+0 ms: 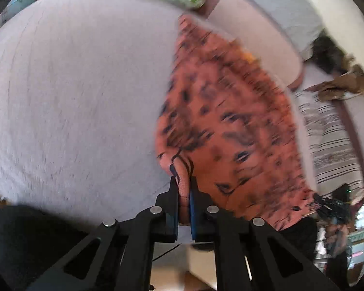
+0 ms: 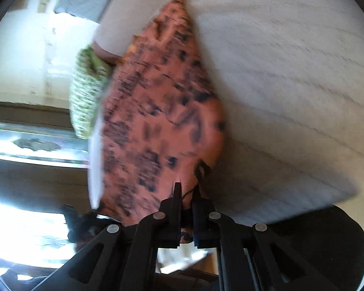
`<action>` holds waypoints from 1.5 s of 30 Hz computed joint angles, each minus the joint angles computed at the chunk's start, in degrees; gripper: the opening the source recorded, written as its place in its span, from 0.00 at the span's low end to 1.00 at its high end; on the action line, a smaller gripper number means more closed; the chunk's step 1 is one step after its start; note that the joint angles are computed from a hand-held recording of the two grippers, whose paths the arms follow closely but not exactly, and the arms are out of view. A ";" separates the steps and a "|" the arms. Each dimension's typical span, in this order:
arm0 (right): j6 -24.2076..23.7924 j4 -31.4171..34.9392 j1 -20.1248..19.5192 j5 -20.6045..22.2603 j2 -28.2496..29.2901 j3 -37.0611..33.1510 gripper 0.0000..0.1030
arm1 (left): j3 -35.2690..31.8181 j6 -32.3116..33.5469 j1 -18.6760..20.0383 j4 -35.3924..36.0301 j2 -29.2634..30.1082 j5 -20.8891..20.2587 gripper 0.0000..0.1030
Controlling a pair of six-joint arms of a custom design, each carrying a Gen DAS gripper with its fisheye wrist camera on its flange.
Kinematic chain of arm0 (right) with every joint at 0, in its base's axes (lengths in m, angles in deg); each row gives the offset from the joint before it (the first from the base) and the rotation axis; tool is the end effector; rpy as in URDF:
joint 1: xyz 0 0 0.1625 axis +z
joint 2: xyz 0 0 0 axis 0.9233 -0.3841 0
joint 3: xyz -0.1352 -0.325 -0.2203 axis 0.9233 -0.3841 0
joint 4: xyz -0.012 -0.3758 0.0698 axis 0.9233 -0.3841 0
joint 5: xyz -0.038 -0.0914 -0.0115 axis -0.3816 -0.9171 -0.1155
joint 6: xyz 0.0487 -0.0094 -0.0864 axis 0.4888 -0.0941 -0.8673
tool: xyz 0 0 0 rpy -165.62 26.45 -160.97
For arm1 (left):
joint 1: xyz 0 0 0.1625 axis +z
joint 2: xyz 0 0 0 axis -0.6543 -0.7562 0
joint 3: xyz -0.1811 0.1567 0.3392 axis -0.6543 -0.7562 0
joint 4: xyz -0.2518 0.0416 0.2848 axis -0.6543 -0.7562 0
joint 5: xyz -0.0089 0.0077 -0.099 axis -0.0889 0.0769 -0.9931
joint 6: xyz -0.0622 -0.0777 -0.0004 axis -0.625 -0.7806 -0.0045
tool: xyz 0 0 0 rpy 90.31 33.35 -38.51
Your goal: Fold small clothes
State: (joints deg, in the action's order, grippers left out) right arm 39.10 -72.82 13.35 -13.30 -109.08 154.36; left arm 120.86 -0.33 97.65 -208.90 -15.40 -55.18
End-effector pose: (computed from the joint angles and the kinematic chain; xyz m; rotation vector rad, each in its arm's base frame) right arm 0.0754 -0.5365 0.3125 0.1352 2.8446 -0.5581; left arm -0.1064 -0.5038 0.2232 0.0075 2.7109 -0.8141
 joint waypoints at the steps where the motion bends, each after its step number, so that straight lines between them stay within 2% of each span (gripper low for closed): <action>1: -0.15 -0.04 0.33 1.79 0.50 -1.56 0.06 | -1.61 1.84 -0.75 -0.23 -0.17 -0.31 0.06; 5: -0.72 0.76 3.07 7.49 5.98 -12.96 0.06 | -12.67 11.10 -0.84 -1.10 2.17 -3.00 0.07; 7: -0.28 0.88 4.60 10.29 11.72 -22.89 0.06 | -20.99 15.64 0.45 -0.81 5.81 -4.50 0.07; 9: 0.52 0.92 5.89 10.70 17.76 -32.68 0.06 | -30.36 18.26 2.36 -0.35 10.93 -5.16 0.07; 12: 2.83 1.85 6.80 7.87 29.57 -50.34 0.08 | -45.39 21.22 6.11 2.34 20.44 -4.42 0.12; 13: 5.12 4.54 7.11 5.41 32.99 -56.34 0.10 | -51.39 22.27 8.02 3.46 24.78 -4.68 0.22; 14: 7.32 5.22 6.70 4.33 37.66 -62.34 0.12 | -55.55 20.98 9.03 6.65 27.62 -2.54 0.48; 15: 8.33 8.30 6.74 0.86 41.55 -68.09 0.29 | -61.15 18.47 10.09 11.11 31.54 2.00 0.61; 16: 8.56 10.32 7.08 -5.01 44.16 -71.43 0.65 | -64.79 16.19 10.93 14.70 34.34 5.83 0.66; 17: 9.63 11.13 7.45 -9.23 45.14 -72.38 0.77 | -66.11 15.22 11.52 15.89 35.63 7.25 0.66; 18: 10.53 9.81 7.41 -11.05 44.99 -70.93 0.78 | -65.31 14.92 12.07 15.20 35.80 7.79 0.66; 20: 9.88 0.55 7.15 -11.12 41.12 -61.26 0.78 | -58.57 16.44 12.07 8.10 33.05 7.87 0.66; 22: 6.07 -5.19 7.46 -13.07 37.52 -54.06 0.78 | -51.80 19.58 11.25 1.91 29.97 8.66 0.67; 24: 1.95 -8.75 8.10 -17.95 34.20 -48.01 0.80 | -47.15 22.16 10.83 0.66 27.35 7.03 0.69; 26: -1.13 -5.61 8.07 -19.84 33.41 -47.47 0.80 | -45.49 22.08 10.66 3.79 25.69 5.15 0.72; 28: -2.09 -1.68 8.15 -20.30 33.75 -48.47 0.80 | -45.88 23.56 10.86 6.25 26.49 3.46 0.73; 30: -3.14 2.87 8.19 -19.01 35.23 -51.44 0.80 | -47.75 23.37 11.30 8.81 28.02 3.74 0.73; 31: -3.85 3.19 8.33 -19.82 35.77 -52.21 0.80 | -49.77 22.21 11.50 11.20 29.27 4.42 0.73; 32: -4.24 3.28 8.64 -20.88 36.38 -52.88 0.80 | -50.56 22.16 11.57 11.19 30.17 5.38 0.73; 34: -4.45 8.03 8.85 -21.38 38.39 -56.67 0.79 | -50.47 24.15 10.88 8.61 31.07 7.46 0.73; 35: -5.17 9.61 9.39 -22.99 39.36 -58.15 0.76 | -50.91 24.12 10.70 9.26 31.34 7.64 0.68; 36: -7.05 11.20 10.23 -25.48 40.06 -59.21 0.59 | -51.68 24.50 10.51 10.58 31.72 7.86 0.36; 37: -6.94 14.41 10.57 -26.33 40.71 -60.83 0.36 | -53.17 23.89 10.35 13.45 32.36 8.39 0.22; 38: -6.27 16.40 10.19 -25.56 40.82 -61.86 0.23 | -53.78 23.00 10.21 13.91 32.67 8.92 0.14; 41: -3.90 19.01 9.93 -22.96 41.42 -64.26 0.17 | -54.75 19.00 9.63 14.64 32.63 9.26 0.10; 45: -1.58 15.72 9.96 -16.45 36.93 -59.97 0.16 | -50.62 21.06 6.63 9.36 29.39 10.48 0.10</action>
